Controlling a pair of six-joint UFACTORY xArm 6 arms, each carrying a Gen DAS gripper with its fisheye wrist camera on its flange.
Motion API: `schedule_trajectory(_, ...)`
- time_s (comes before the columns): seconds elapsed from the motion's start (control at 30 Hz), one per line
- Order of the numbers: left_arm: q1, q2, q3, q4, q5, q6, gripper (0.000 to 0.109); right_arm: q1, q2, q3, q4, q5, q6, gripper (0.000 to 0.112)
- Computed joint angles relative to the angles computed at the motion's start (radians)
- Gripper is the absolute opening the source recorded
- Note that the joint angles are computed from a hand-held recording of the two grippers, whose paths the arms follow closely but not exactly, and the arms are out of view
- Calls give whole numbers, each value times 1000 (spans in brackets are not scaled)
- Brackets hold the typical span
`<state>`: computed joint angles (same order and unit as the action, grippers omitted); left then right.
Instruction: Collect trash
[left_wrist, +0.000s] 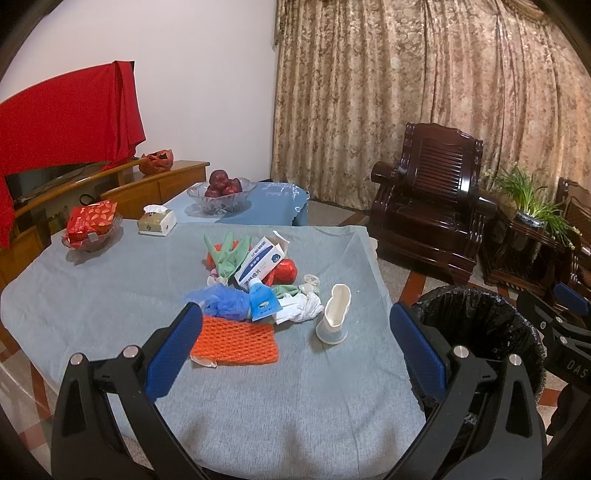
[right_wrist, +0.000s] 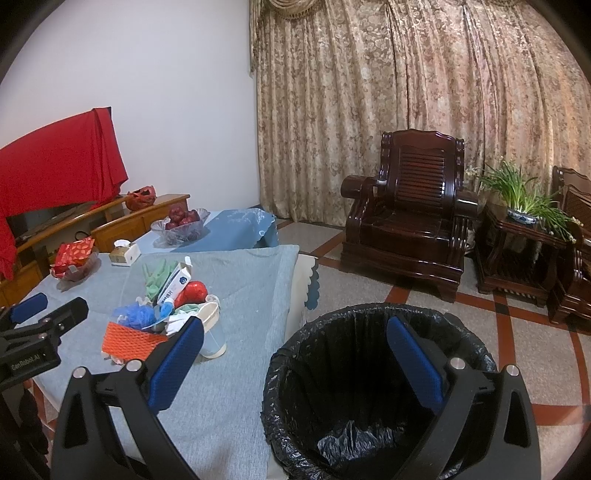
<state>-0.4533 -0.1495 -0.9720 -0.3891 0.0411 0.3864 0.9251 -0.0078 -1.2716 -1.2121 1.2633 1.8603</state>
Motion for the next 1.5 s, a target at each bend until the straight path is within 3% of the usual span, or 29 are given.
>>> schedule_trajectory(0.17,-7,21,2,-144,-20,139,98,-3,0,-3,2,-3,-6,97)
schedule_trajectory(0.33,1,56,-23,-118,-47,106,98,-36,45,-13,-16,-62,2,97)
schedule_trajectory(0.47,7,118,-66,-313,-99,296,98,-78,105,-65,-25,-127,-21,97)
schedule_trajectory(0.7,58,232,-170,-485,-114,467,98,-155,289,-222,-2,-249,-68,97)
schedule_trajectory(0.97,109,350,-270,-495,-104,473,98,-226,495,-411,107,-379,-159,82)
schedule_trajectory(1.27,149,423,-306,-319,-68,306,98,-252,661,-605,215,-402,-310,70)
schedule_trajectory(1.5,141,454,-335,-309,-50,295,98,-280,712,-663,265,-415,-354,56)
